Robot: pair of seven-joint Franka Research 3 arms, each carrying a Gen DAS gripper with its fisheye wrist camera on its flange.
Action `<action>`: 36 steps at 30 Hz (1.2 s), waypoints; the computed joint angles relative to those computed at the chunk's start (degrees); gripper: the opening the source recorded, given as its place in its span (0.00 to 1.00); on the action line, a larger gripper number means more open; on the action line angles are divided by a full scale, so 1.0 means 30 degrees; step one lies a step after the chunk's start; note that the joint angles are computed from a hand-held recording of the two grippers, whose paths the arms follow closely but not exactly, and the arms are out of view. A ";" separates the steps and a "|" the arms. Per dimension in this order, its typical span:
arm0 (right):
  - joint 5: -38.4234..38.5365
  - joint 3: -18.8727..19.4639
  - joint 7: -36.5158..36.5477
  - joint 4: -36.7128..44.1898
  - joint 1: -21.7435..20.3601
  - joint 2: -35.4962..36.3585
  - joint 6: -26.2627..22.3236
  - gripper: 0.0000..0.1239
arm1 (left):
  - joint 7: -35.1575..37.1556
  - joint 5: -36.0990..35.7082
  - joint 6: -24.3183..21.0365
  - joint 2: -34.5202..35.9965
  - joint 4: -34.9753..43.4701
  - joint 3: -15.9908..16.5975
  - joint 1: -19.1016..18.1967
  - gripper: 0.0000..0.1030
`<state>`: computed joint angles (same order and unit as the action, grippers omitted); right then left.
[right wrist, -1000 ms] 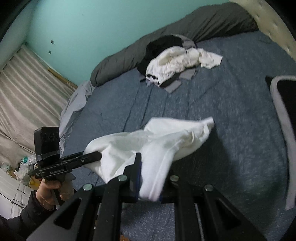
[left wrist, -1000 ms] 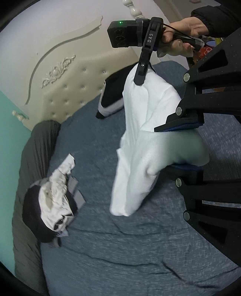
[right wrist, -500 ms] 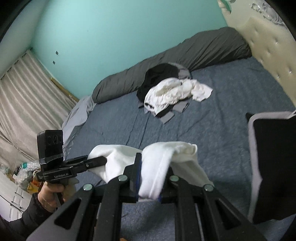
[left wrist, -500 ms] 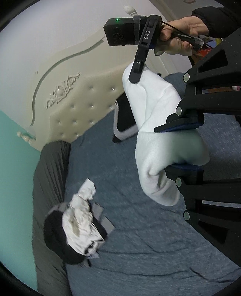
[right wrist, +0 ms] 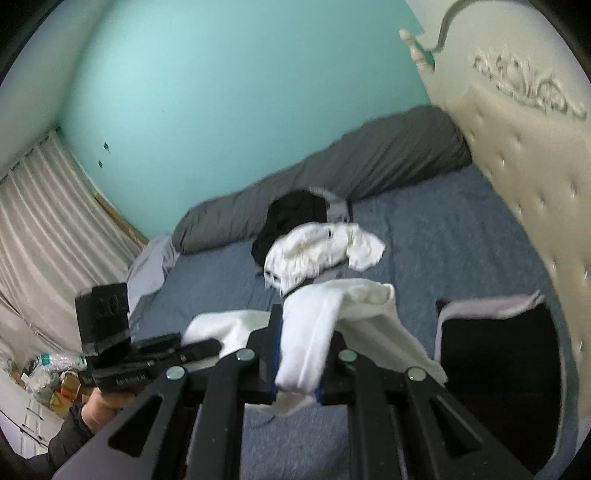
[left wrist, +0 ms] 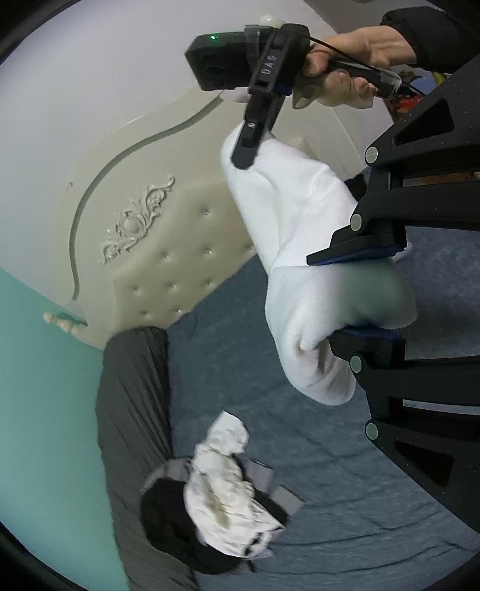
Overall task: Fold clothes
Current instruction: 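Lift the folded shirt with the left gripper and carry it toward the clothes stack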
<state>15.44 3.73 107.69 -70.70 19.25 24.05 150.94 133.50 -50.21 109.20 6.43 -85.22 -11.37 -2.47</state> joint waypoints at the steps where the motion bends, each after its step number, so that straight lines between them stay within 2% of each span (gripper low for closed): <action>1: 0.0032 -0.0064 -0.0069 0.0605 -0.0186 0.0273 -0.0189 0.10 | -0.0328 0.0105 0.0110 0.0321 0.0542 -0.0132 -0.0181 0.30; 9: 0.0172 -0.0663 0.0054 0.3506 -0.1631 0.1782 -0.1087 0.10 | -0.3207 0.2197 0.1136 0.3736 0.5393 -0.1806 -0.1727 0.30; 13: 0.0000 -0.0902 0.0149 0.4528 -0.2313 0.2454 -0.1475 0.10 | -0.4214 0.3130 0.1805 0.5086 0.6860 -0.2622 -0.2427 0.30; 15: 0.0275 -0.0730 -0.0245 0.4524 -0.2781 0.2545 -0.1227 0.10 | -0.4807 0.3604 0.2167 0.5831 0.7703 -0.2971 -0.2854 0.30; 18: 0.1020 -0.0501 -0.0944 0.3548 -0.3458 0.2241 0.0077 0.10 | -0.5584 0.4092 0.3421 0.6327 0.7934 -0.3405 -0.3460 0.30; 22: 0.1702 -0.0513 -0.1747 0.0571 -0.4007 0.0896 0.1399 0.10 | -0.5355 0.4775 0.4925 0.6204 0.6708 -0.3896 -0.4140 0.30; 27: 0.2705 -0.0712 -0.2290 -0.4389 -0.4523 -0.1473 0.2243 0.10 | -0.4864 0.4753 0.5347 0.5220 0.3584 -0.4355 -0.4409 0.30; 30: 0.3797 -0.0500 -0.3458 -0.7282 -0.4876 -0.3073 0.2596 0.10 | -0.4193 0.3864 0.5511 0.3959 0.1156 -0.4478 -0.4251 0.30; 36: 0.6801 -0.0423 -0.6093 -1.2578 -0.4828 -0.6345 0.3351 0.10 | -0.2443 0.2181 0.5712 0.1019 -0.3230 -0.3823 -0.4514 0.30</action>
